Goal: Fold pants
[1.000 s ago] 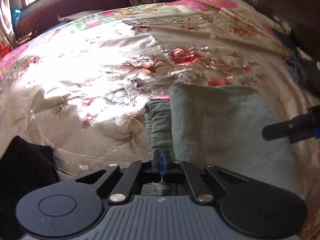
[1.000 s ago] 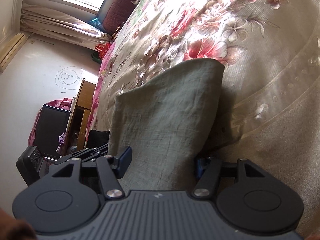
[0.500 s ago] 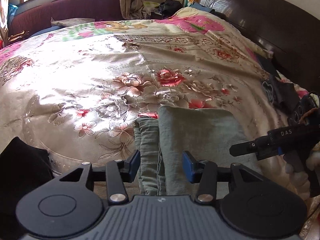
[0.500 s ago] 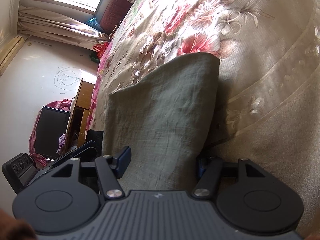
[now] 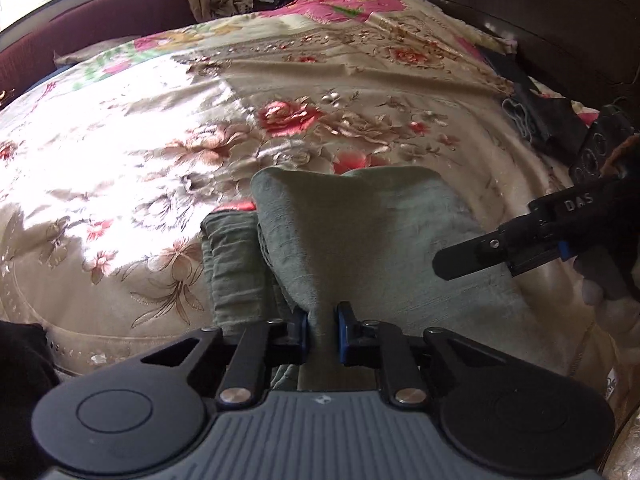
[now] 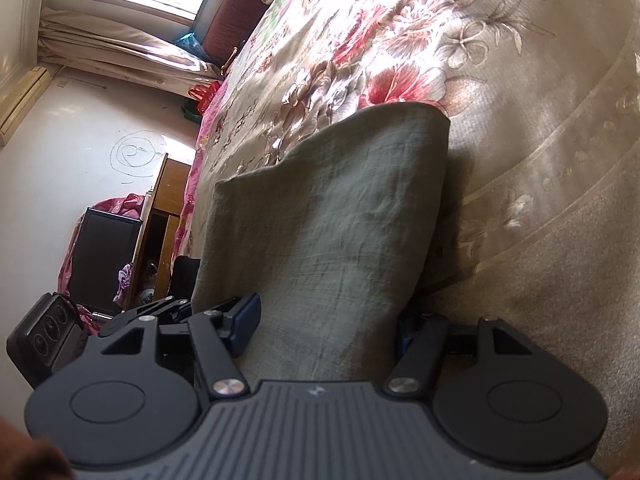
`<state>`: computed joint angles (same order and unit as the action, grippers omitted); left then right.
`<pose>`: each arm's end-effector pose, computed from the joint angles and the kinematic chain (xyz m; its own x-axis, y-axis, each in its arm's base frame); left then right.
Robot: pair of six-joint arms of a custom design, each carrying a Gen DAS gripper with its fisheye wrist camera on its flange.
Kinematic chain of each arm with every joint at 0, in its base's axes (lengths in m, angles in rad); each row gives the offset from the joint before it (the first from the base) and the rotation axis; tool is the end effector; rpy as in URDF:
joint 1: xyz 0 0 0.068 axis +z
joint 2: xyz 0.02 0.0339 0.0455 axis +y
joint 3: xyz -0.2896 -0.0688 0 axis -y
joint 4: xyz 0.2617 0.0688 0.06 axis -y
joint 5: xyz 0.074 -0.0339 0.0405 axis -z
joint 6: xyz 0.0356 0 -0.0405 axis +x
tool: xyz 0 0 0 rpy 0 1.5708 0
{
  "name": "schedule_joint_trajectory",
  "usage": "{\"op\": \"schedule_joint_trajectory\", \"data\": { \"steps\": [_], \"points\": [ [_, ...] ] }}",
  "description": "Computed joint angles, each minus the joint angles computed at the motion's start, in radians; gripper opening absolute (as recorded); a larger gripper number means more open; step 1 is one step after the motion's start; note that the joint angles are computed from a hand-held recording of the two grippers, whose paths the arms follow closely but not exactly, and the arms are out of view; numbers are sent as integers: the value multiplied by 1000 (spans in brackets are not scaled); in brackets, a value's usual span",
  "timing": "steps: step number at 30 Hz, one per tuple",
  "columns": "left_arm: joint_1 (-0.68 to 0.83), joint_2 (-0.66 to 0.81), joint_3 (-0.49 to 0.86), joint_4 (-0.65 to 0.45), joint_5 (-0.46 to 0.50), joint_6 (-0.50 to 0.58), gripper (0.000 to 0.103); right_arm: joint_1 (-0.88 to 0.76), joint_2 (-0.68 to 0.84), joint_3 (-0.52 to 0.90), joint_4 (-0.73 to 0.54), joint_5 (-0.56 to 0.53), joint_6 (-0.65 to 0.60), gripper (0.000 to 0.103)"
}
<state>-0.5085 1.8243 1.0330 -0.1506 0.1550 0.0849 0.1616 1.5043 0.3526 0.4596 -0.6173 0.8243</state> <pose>0.3323 -0.1915 0.1616 -0.6563 0.4617 -0.5967 0.6182 0.7825 -0.0745 0.2349 0.0592 0.1221 -0.8469 0.4684 -0.2517 0.0746 0.5732 0.8160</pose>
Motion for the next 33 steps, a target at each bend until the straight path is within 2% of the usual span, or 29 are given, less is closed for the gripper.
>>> {"op": "schedule_joint_trajectory", "data": {
  "steps": [3,5,8,9,11,12,15,17,19,21,22,23,24,25,27,29,30,33],
  "points": [
    [16,9,10,-2,11,-44,25,13,31,34,-5,1,-6,66],
    [9,-53,-34,35,-12,-34,23,24,-8,51,-54,5,-27,48],
    [42,-121,-64,29,0,-11,22,38,-74,70,-126,4,-46,46],
    [54,-124,-65,29,-8,-4,22,48,-82,75,-141,19,-44,49],
    [87,-96,-57,38,-20,-2,22,62,-61,77,-123,29,-24,76],
    [103,-71,-48,40,-13,-9,22,70,-41,70,-93,39,-2,80],
    [108,29,-14,36,-17,-16,22,93,9,74,-75,56,11,80],
    [77,37,-36,75,-61,-3,22,110,15,77,-74,75,-11,80],
    [79,24,-38,68,-56,1,24,109,21,89,-82,70,-19,79],
    [100,16,-36,57,-38,6,39,104,34,95,-73,67,-22,71],
    [111,16,-32,49,-45,15,59,101,45,102,-81,74,-21,52],
    [121,19,-33,55,-64,22,82,94,59,109,-96,74,-12,29],
    [134,29,-28,53,-66,21,89,74,83,103,-71,42,10,24],
    [147,44,-14,33,-46,4,91,56,96,86,-29,14,39,22],
    [158,52,-10,21,9,-48,84,32,88,64,-5,-18,43,17],
    [138,35,-30,21,34,-57,57,7,58,64,-49,-38,0,13],
    [130,29,-33,9,60,-75,51,-10,47,72,-85,-50,-29,13],
    [84,2,-50,-5,45,-122,49,-84,10,127,-277,-74,-182,11]
  ]
}}
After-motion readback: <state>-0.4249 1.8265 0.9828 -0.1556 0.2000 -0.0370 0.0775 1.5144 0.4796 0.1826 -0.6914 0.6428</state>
